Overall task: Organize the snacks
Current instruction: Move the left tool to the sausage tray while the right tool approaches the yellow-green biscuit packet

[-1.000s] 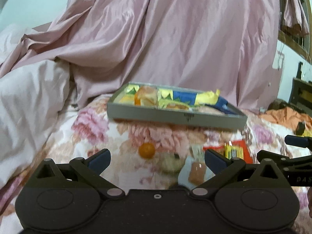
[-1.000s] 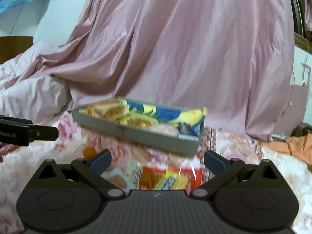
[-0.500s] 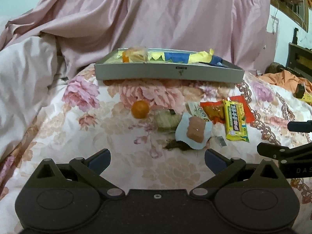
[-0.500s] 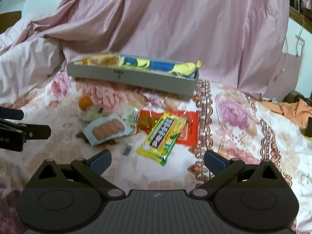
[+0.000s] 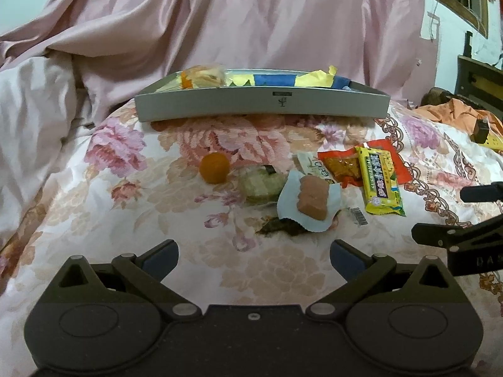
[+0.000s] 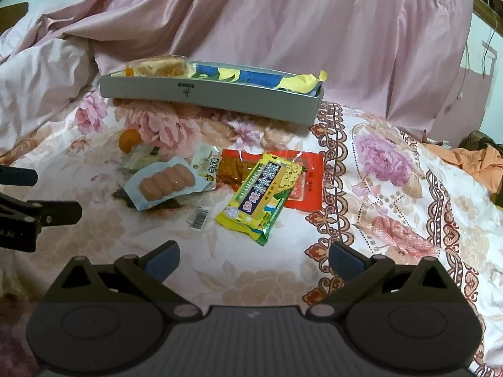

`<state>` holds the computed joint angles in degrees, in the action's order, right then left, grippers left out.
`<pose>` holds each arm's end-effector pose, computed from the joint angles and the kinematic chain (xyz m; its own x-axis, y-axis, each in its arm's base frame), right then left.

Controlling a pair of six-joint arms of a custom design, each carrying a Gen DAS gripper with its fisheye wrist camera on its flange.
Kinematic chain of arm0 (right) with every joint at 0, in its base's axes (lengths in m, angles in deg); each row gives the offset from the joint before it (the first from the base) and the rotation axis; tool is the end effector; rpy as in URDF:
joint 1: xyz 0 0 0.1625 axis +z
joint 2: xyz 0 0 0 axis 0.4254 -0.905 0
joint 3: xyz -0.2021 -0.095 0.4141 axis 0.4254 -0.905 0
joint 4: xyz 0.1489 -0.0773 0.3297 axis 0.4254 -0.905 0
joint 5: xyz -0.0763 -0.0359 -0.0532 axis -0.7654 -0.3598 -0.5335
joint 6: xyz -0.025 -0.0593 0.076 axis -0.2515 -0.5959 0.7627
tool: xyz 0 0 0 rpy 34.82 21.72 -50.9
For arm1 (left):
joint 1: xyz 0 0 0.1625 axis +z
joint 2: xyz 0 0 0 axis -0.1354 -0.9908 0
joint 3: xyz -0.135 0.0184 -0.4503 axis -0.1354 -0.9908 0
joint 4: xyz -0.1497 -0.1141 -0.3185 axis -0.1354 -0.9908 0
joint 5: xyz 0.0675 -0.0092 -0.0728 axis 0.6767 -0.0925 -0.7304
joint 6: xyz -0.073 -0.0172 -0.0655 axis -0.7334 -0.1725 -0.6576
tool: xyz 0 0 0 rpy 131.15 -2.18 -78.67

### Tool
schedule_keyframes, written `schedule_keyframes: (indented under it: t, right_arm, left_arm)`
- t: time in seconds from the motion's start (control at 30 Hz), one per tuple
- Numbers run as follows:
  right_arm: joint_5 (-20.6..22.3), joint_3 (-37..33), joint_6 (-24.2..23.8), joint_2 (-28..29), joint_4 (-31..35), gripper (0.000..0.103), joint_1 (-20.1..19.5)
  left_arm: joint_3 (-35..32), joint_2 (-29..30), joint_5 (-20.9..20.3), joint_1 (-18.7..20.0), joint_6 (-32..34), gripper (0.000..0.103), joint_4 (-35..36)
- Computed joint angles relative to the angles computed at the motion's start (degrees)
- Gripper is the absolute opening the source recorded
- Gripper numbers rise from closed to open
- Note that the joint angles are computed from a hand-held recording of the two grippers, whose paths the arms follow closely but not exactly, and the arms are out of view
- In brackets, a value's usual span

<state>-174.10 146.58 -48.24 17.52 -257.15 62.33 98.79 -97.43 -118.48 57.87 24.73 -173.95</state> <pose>0.0711 -0.6601 0.2422 -0.6280 -0.1451 0.7646 -0.6832 0.5733 -0.4523 -0.2762 -0.6493 0.0442 -0.6894 0.2318 -0.6863 0.6737 0.5531 -0.4901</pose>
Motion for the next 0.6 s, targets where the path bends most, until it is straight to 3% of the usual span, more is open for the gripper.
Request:
schedule_keyframes:
  t: [0.27, 0.6]
  right_arm:
    - [0.1, -4.3, 0.8, 0.9, 4.5, 0.103, -0.6]
    - [0.4, -19.6, 10.1, 4.4, 22.6, 0.102, -0.4]
  left_arm:
    - [-3.7, 2.3, -3.3, 1.3, 7.5, 0.102, -1.1]
    - [-11.5, 4.9, -10.6, 3.5, 13.1, 0.102, 3.4]
